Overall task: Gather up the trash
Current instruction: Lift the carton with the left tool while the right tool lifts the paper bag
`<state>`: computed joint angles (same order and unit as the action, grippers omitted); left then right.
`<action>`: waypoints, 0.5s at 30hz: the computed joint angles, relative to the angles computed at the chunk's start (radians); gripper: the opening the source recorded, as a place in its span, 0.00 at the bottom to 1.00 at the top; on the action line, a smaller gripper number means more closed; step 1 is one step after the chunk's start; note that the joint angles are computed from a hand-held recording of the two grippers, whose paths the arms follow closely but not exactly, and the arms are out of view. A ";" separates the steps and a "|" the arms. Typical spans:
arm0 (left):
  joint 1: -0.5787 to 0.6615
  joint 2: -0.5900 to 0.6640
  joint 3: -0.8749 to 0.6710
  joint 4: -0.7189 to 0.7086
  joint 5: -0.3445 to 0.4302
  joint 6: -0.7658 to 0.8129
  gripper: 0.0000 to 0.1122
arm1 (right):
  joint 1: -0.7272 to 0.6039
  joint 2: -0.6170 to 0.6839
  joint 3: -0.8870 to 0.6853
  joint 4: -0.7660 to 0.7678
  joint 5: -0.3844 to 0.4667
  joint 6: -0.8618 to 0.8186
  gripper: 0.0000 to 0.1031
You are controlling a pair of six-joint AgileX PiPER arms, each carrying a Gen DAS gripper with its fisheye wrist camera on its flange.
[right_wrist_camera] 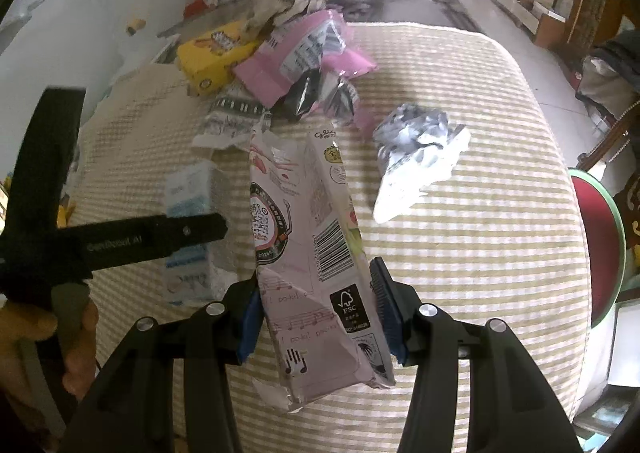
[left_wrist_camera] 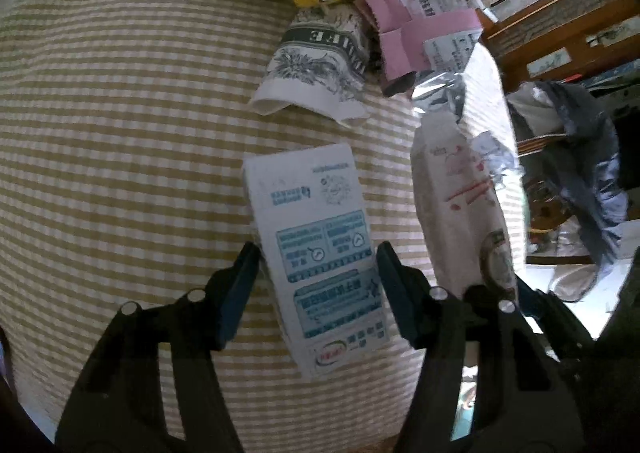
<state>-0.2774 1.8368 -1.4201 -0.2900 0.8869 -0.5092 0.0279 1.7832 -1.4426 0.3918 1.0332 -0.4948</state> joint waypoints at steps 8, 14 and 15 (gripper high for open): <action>-0.015 -0.120 0.037 0.104 -0.074 -0.044 0.52 | -0.052 -0.007 -0.033 0.125 0.009 -0.066 0.47; -0.077 -0.156 0.000 0.287 -0.083 -0.159 0.52 | -0.074 0.005 -0.069 0.179 0.033 -0.110 0.47; -0.086 -0.151 -0.011 0.297 -0.082 -0.170 0.52 | -0.078 0.008 -0.077 0.186 0.039 -0.115 0.47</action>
